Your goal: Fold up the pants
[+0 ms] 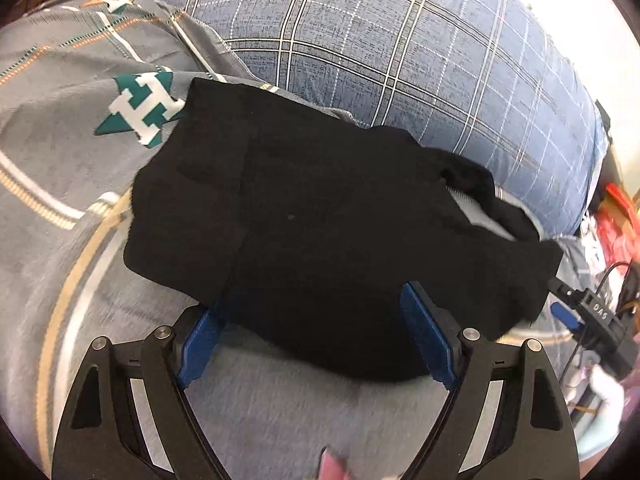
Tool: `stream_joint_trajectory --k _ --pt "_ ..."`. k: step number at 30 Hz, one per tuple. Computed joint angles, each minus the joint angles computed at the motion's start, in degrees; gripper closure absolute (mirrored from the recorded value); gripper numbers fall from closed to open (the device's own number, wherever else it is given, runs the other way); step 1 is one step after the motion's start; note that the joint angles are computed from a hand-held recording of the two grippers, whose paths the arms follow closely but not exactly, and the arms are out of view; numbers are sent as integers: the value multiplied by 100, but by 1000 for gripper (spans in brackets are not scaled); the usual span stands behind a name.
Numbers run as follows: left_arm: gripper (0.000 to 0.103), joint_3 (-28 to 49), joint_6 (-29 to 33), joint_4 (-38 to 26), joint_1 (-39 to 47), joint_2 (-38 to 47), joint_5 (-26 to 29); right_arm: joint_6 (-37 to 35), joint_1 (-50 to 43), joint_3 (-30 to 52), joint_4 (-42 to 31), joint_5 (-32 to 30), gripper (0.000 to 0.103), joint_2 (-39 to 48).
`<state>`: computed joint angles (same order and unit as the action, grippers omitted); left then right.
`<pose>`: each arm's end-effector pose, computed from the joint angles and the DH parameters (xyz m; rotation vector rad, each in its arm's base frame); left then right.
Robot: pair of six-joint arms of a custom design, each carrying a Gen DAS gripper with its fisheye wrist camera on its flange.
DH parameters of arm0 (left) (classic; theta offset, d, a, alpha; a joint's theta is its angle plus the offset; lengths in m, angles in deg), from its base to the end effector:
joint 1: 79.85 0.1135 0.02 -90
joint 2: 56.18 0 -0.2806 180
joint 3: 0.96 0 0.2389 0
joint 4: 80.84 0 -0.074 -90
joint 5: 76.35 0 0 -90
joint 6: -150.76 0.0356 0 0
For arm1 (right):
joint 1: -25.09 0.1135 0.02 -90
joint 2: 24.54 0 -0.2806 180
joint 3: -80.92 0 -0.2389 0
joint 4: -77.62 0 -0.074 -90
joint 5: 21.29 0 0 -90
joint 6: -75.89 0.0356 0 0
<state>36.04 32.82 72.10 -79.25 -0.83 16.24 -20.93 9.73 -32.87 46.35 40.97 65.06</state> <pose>0.1641 0.0001 0.1911 -0.5654 2.3125 -0.2830 0.2921 -0.0630 0.2132 -0.0096 2.4232 0.4373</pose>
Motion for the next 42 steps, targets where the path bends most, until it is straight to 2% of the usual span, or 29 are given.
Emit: stream_joint_trajectory --k 3,4,5,6,7,9,10,14,17,20,22,23,24,25,26,29,32,36,40,42 --pt "17 126 -77 221 32 297 154 132 116 151 406 -22 22 313" --pt "17 135 13 313 92 356 283 115 156 183 535 -73 25 407" --pt "21 150 123 369 120 397 361 117 186 210 650 -184 47 496" --pt "36 213 265 389 160 454 402 119 189 299 599 -238 64 584" --pt "58 272 410 365 232 480 404 204 208 334 595 -210 67 596" --pt "75 396 666 325 531 487 748 291 153 234 742 -318 83 439" --pt "81 422 709 286 716 421 1001 252 122 200 728 -338 85 329" --pt "87 552 925 -49 982 77 1301 -210 -106 28 320 -633 90 -334" --pt "92 694 1061 -478 1114 -90 1449 -594 -201 -32 -164 -572 91 -771" --pt "92 800 1481 -1009 1677 -427 1817 -774 -210 -48 -842 -387 90 -1368" --pt "92 826 1704 -1158 1944 -507 1833 -776 -58 -93 -973 -108 90 -1574" --pt "92 844 1806 -1196 2058 -454 1780 -737 166 -37 -1003 182 81 -1506" --pt "92 878 1831 -1156 2103 -326 1724 -740 330 55 -1024 403 58 -1328" --pt "92 862 1833 -1129 2166 -234 1697 -783 594 321 -1197 673 45 -948" --pt "92 840 1815 -1107 2177 -186 1688 -869 729 622 -1382 641 39 -519" --pt "92 747 1772 -1040 1926 -272 1331 -794 529 1097 -1783 140 40 9" --pt "92 666 1805 -993 1736 -370 1076 -724 -183 819 -1572 -418 40 -368" --pt "92 663 1741 -966 1793 -164 1141 -841 -805 526 -1324 -132 40 -518" --pt "92 672 1616 -949 1692 -151 1050 -656 -893 749 -1157 -29 41 147" --pt "92 679 1604 -955 1634 -165 990 -505 -613 831 -1010 313 50 301"
